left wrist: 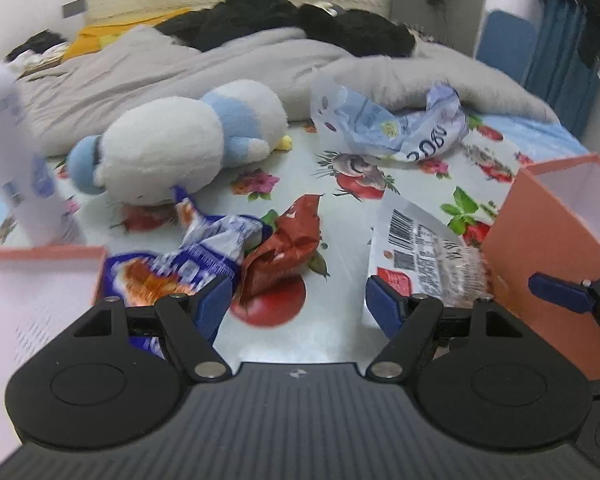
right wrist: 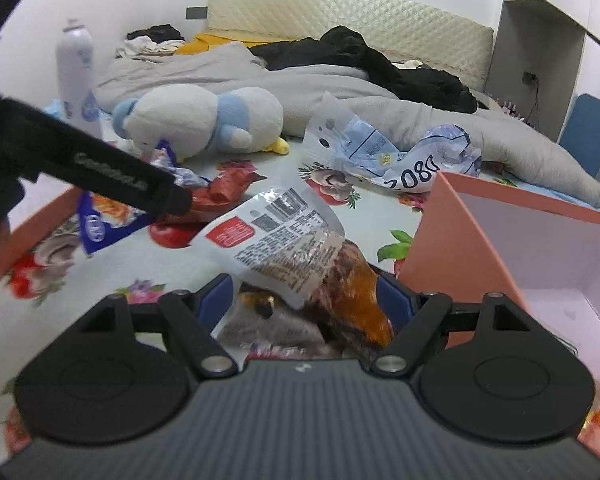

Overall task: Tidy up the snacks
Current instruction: 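Grasp the red foil bag with the left gripper while the right grasps the clear orange pack, then lift both snacks from the sheet toward the pink box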

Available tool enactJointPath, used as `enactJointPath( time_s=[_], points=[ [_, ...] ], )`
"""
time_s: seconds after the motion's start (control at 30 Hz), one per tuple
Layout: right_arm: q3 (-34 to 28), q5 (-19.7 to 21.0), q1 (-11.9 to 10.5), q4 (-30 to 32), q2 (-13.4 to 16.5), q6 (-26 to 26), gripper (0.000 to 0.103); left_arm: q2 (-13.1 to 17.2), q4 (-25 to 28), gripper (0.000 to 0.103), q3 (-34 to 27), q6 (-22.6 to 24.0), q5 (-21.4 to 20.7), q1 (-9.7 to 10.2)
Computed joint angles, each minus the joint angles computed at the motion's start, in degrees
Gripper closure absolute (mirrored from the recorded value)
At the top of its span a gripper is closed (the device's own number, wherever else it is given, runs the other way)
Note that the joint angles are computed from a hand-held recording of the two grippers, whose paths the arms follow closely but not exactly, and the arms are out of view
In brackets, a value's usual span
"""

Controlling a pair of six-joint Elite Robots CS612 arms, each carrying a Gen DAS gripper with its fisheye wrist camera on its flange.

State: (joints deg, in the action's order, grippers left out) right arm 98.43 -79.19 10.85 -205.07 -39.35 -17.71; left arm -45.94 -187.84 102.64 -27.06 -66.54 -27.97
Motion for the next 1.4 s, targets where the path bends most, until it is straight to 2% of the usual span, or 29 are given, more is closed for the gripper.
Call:
enactJointPath(
  time_s=[0.13,0.23,0.33,0.5,0.53,0.57,0.67,0.73,0.77,0.8,0.93,1.03,1.27,1.4],
  points=[
    [-2.31,-0.80,0.27,0.42,1.65,0.51,0.023,2.43,1.26,0.025,-3.49,4.90,-0.83,1.02],
    [-3.39,-0.95,0.34,-0.16,2.63,0.47,0.023,3.90,3.26,0.025,-5.65,6.61,-0.02,1.30],
    [-4.16,0.13,0.17,-0.35,3.35,0.69,0.018,5.16,3.39,0.025,-7.02,8.26,1.33,1.32],
    [-5.34,3.45,-0.48,2.69,3.61,4.45,0.018,6.55,4.35,0.025,-8.66,10.34,2.13,1.58],
    [-5.38,3.67,-0.50,3.14,3.55,4.46,0.022,6.70,4.72,0.025,-8.86,10.44,2.20,1.64],
    [-5.40,3.49,-0.44,3.53,3.45,4.61,0.026,6.88,5.37,0.026,-9.10,10.14,2.45,1.67],
    [-5.33,2.03,-0.17,3.65,3.21,4.34,0.048,7.21,6.20,0.033,-9.37,9.11,1.34,1.95],
    [-5.36,2.29,-0.24,4.31,3.02,4.16,0.053,7.21,6.04,0.051,-9.27,8.43,0.16,2.16],
    [-5.36,1.98,-0.22,4.29,2.97,4.04,0.055,7.08,6.11,0.051,-9.16,7.20,-0.66,2.34],
    [-5.39,0.67,-0.01,4.16,2.92,3.66,0.063,7.00,6.30,0.051,-9.08,6.68,-0.47,2.31],
    [-4.94,0.58,-0.11,4.14,2.49,3.53,0.068,6.17,5.06,0.052,-7.64,7.04,1.07,1.53],
    [-3.99,0.67,-0.23,3.00,1.90,3.68,0.070,5.07,4.12,0.053,-6.06,5.65,2.49,0.76],
    [-0.28,0.90,-0.35,-0.57,-0.50,2.63,0.072,1.69,0.75,0.053,-0.85,-1.85,4.96,-1.33],
    [2.57,0.57,-0.57,-0.79,-2.37,1.22,0.072,-0.56,-0.31,0.054,2.61,-6.80,4.76,-2.71]
  ],
)
